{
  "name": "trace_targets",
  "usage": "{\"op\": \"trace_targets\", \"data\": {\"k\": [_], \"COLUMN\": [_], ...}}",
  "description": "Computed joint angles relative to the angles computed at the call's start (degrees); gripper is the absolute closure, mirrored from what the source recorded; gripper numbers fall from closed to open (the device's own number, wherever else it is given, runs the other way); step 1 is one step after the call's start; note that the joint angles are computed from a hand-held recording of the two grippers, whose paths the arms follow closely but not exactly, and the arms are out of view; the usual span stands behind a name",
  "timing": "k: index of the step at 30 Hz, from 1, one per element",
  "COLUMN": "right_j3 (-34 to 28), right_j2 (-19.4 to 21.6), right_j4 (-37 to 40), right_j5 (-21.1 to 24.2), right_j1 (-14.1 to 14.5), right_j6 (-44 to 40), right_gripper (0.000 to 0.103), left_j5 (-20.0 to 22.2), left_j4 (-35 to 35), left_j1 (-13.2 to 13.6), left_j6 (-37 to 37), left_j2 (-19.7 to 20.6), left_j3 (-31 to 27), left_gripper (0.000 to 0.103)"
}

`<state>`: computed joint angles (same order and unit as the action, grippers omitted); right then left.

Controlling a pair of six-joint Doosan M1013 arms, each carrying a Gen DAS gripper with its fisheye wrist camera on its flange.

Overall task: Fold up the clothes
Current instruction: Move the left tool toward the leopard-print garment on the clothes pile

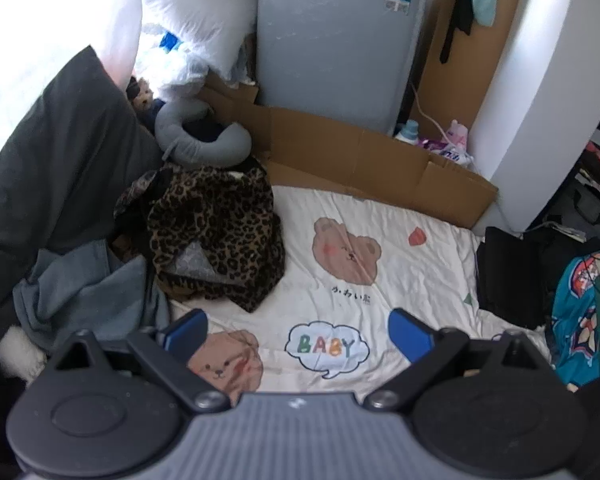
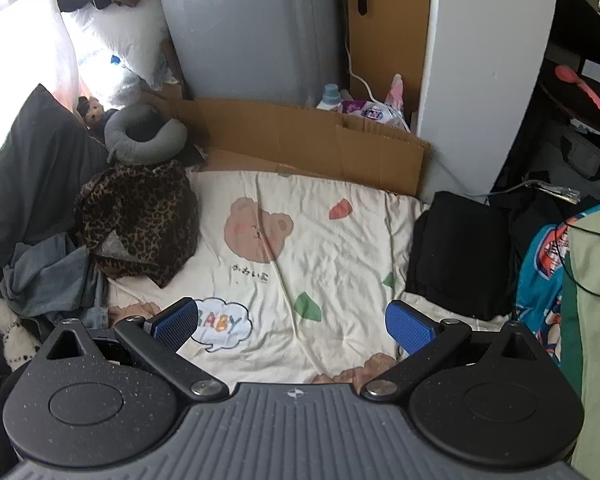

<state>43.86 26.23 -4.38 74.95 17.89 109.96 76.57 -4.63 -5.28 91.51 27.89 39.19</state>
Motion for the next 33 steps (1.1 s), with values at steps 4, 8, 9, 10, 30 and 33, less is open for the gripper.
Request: {"op": "trace_targets", "data": {"k": [4,8,9,10,30,33], "right_j3": [-1.91,-4.31,-4.95,-5.45,-20.00,-22.10], "right_j2": [1.09,2.74,3.18,3.54,14.62,16.40], "right_j4": [0.80,0.51,0.44,0.60,1.59,2.02], "right_j5": [0.26,1.67,2.06,2.13,3.88,4.40], "right_j1": [-0.32,-0.38,-0.36,-0.38,-0.66,-0.60], "right_j6": [-0.84,-1.89,-2.36,-2.72,-5.98,-6.47], "right_gripper": [0.000,0.000,0.000,0.000,0.000,0.000], "left_j5": [-0.66,-0.65,-0.62,-0.56,-0.29,-0.43], "left_j4": [-0.52,-0.58,-0.81,-1.09,-2.27,-1.74], "left_j1": [0.43,0.79,0.95,1.12,3.13,3.35], "left_j6": [0.36,1.09,1.08,1.03,0.35,-0.25], "left_j2": [0.79,2.55,2.98,3.42,11.20,12.14], "left_j3": [-1.33,-3.35,-3.88,-4.45,-12.47,-12.84], "left_gripper": [0.005,0.005,0.006,0.006,0.010,0.011]}}
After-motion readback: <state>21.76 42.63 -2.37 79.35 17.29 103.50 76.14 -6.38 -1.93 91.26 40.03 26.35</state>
